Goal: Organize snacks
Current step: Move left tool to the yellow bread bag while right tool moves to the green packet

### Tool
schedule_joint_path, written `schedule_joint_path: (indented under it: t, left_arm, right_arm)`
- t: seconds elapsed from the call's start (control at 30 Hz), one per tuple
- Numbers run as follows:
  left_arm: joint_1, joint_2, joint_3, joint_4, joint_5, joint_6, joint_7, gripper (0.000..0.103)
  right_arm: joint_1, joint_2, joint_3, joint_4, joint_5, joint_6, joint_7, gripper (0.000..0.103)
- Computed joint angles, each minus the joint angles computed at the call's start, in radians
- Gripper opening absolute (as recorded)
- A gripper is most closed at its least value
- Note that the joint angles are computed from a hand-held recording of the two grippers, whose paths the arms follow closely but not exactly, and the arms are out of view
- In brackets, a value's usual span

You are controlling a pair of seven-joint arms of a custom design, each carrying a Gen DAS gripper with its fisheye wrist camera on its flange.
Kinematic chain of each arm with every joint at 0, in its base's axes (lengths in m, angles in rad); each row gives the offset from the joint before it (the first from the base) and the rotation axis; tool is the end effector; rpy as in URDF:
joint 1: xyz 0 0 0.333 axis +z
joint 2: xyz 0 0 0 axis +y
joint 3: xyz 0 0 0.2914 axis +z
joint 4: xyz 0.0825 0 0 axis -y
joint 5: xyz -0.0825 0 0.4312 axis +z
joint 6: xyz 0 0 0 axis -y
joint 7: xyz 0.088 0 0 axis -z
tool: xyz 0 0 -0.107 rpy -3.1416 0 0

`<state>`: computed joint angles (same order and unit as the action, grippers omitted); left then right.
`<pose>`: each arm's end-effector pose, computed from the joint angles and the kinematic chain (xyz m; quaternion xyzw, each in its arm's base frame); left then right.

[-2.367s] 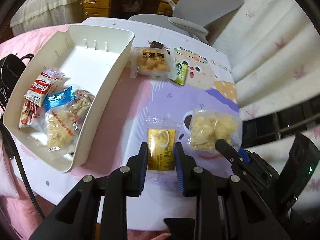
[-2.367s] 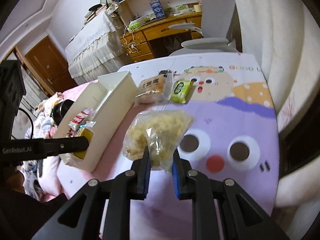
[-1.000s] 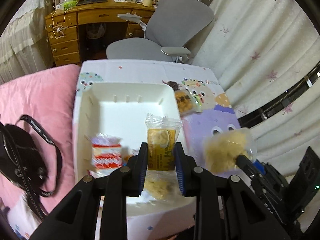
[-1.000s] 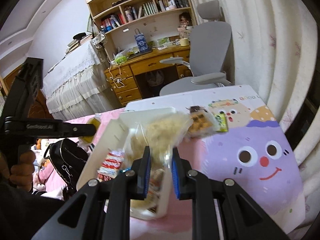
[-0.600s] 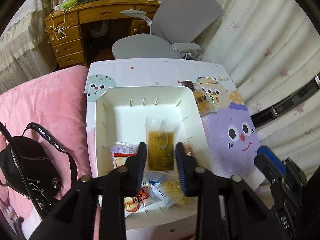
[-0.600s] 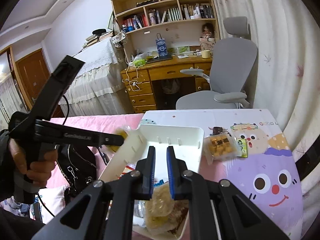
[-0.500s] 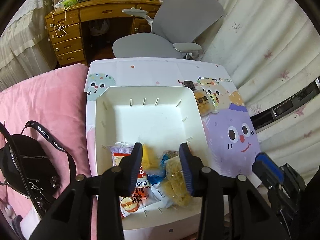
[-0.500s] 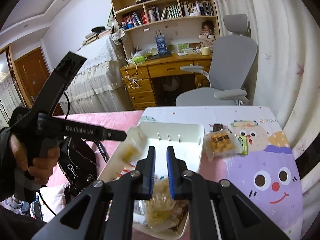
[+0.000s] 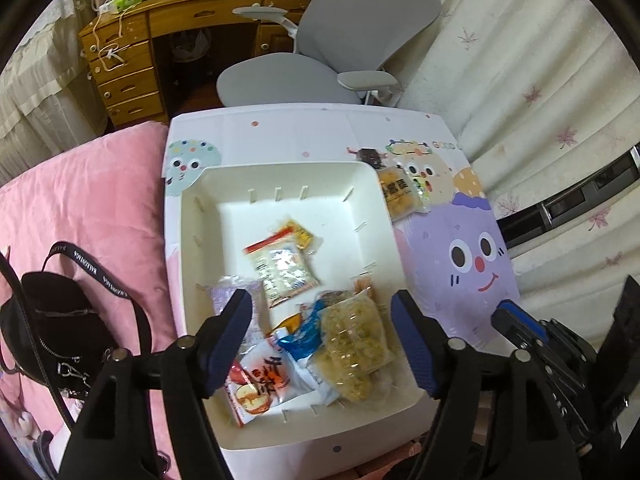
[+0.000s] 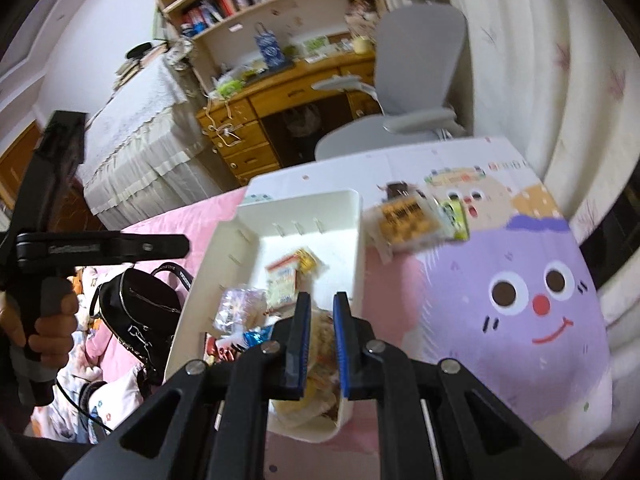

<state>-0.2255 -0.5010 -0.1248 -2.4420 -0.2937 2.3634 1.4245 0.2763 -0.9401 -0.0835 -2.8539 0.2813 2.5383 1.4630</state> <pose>0.4577 -0.1729 0.4860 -0.6760 0.7007 -0.2263 0.0282 0.3742 0.0738 0.4672 -0.7092 0.6216 -0.0925 0.3194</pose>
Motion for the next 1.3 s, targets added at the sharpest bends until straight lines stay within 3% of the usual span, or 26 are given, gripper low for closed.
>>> schedule_joint_path:
  t: [0.4, 0.63, 1.13, 1.3]
  left_arm:
    - [-0.021, 0.265, -0.05, 0.283, 0.044, -0.052, 0.069, 0.076]
    - [-0.024, 0.499, -0.094, 0.526, 0.109, -0.145, 0.111, 0.077]
    - [-0.108, 1.041, -0.114, 1.155, 0.32, -0.442, 0.218, 0.088]
    - [-0.16, 1.24, -0.096, 1.429, 0.366, -0.605, 0.259, 0.09]
  right_arm:
    - [-0.103, 0.306, -0.128, 0.254, 0.126, -0.191, -0.045, 0.012]
    - [-0.182, 0.536, -0.12, 0.427, 0.203, -0.25, -0.1, 0.016]
    - [-0.298, 0.903, -0.053, 0.643, 0.368, -0.219, -0.322, 0.018]
    - [-0.323, 0.982, -0.021, 0.693, 0.399, -0.185, -0.395, 0.037]
